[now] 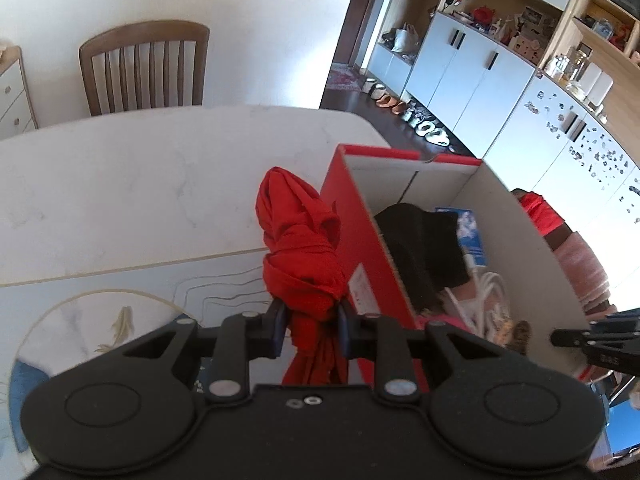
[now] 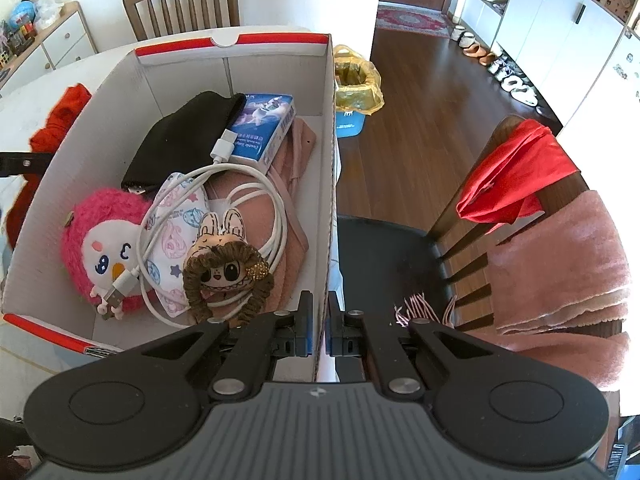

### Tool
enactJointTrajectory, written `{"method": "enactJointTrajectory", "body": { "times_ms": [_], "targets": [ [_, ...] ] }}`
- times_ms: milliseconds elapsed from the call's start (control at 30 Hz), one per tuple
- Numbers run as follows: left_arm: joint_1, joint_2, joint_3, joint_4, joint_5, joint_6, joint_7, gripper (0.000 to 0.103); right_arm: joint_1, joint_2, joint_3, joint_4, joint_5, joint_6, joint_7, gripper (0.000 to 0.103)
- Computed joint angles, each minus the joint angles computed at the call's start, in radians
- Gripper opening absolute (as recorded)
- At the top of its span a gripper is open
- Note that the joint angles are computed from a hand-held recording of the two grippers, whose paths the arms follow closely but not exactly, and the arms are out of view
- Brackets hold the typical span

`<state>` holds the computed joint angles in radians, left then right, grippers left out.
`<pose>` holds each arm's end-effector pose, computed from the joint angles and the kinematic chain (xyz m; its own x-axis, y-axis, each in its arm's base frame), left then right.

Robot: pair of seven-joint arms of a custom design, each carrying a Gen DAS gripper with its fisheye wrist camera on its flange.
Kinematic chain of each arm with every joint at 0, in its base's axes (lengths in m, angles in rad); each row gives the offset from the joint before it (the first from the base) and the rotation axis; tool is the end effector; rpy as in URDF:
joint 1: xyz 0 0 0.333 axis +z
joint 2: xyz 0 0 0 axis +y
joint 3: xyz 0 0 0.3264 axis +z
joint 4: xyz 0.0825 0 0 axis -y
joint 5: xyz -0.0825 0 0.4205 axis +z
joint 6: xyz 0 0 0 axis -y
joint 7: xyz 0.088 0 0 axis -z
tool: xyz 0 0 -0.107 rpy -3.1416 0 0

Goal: Organize objects
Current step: 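Lift the red cloth with the left gripper and carry it into the box, then lower the red cloth onto the doll and open the left gripper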

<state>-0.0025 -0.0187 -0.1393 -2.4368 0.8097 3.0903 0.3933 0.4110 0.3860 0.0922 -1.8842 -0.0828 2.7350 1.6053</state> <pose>0.5191 -0.1344 0.3542 0.1654 -0.9658 0.1995 -0.7557 -0.2541 -0.6036 0.6148 0.3363 0.3416 0.4958 -0.8683 0.0133 -0.7724 -0.4479 -0.4502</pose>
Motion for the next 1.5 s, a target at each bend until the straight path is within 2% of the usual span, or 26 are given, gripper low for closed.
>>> {"method": "enactJointTrajectory", "body": {
  "times_ms": [200,333,467,800,933,1100,1300,1500],
  "targets": [
    [0.016,-0.071,-0.039,-0.025,-0.019,-0.005,0.021,0.023,-0.006,-0.004,0.005,-0.01,0.011,0.017,-0.012,0.005],
    [0.065,-0.093,-0.098,-0.012,0.064,-0.011,-0.059,0.023,-0.004,-0.004,0.004,-0.011,0.012,0.017,-0.012,0.005],
    [0.049,-0.082,-0.109,0.016,0.05,-0.009,-0.033,0.023,0.0,-0.004,0.001,-0.011,0.008,0.019,-0.006,0.005],
    [-0.092,0.067,-0.059,0.172,-0.083,-0.033,0.193,0.023,-0.005,-0.008,0.005,-0.017,0.016,0.029,-0.011,0.005],
    [-0.129,0.132,-0.055,0.227,-0.207,-0.049,0.334,0.023,-0.005,-0.008,0.005,-0.017,0.019,0.029,-0.01,0.005],
    [-0.147,0.21,-0.081,0.291,-0.374,-0.076,0.519,0.023,-0.005,-0.008,0.006,-0.017,0.021,0.031,-0.012,0.005],
    [-0.232,0.283,-0.016,0.355,-0.416,-0.119,0.585,0.023,-0.005,-0.008,0.006,-0.017,0.022,0.03,-0.012,0.005],
    [-0.229,0.327,-0.033,0.384,-0.53,-0.148,0.721,0.023,-0.006,-0.007,0.008,-0.018,0.027,0.032,-0.014,0.005]
  ]
}}
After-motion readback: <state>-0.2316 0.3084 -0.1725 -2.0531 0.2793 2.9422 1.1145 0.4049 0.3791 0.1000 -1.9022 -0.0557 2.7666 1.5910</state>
